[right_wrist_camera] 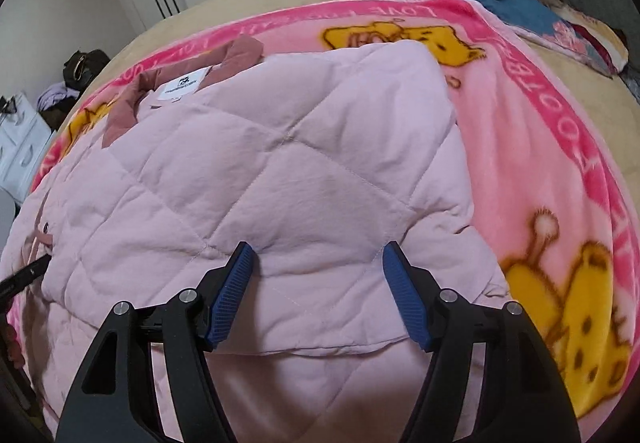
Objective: Fold large clothes
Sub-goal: 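Grasp the front placket edge with the left tool and fold it over, then release the folded front panel with the left tool and withdraw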
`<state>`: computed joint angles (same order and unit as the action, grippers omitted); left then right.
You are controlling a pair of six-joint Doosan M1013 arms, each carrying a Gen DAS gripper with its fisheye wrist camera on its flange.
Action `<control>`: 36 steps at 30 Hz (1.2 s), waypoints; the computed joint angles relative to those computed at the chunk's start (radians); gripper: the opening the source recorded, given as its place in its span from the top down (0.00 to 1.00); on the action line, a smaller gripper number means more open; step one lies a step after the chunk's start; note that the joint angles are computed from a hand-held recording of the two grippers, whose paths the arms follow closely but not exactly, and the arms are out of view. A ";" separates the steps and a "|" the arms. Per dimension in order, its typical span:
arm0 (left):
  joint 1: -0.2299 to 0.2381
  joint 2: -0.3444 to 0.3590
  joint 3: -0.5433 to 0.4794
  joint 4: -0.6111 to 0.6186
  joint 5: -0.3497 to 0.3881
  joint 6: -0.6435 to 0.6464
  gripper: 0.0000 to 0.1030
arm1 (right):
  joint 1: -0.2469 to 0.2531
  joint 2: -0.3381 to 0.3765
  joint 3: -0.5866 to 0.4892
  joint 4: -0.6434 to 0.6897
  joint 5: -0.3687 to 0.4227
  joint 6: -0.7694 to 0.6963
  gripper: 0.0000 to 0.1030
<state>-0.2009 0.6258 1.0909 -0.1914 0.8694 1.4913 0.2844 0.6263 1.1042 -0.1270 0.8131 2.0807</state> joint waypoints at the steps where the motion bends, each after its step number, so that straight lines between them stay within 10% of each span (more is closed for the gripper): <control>1: 0.000 0.000 -0.001 0.001 0.001 -0.002 0.84 | 0.002 -0.001 0.000 -0.007 0.002 0.008 0.35; 11: 0.002 -0.011 -0.001 -0.015 0.014 0.002 0.82 | 0.023 -0.083 0.087 0.043 -0.113 -0.011 0.21; 26: 0.013 -0.093 0.068 -0.091 -0.069 0.055 0.09 | 0.072 -0.136 0.118 0.040 -0.175 0.002 0.08; 36: 0.031 -0.136 0.106 -0.083 -0.125 0.047 0.09 | 0.102 -0.134 0.096 0.019 -0.186 0.008 0.08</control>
<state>-0.1695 0.4896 1.1970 -0.2742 0.7440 1.5380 0.3865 0.4927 1.1999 -0.1085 0.6269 2.0891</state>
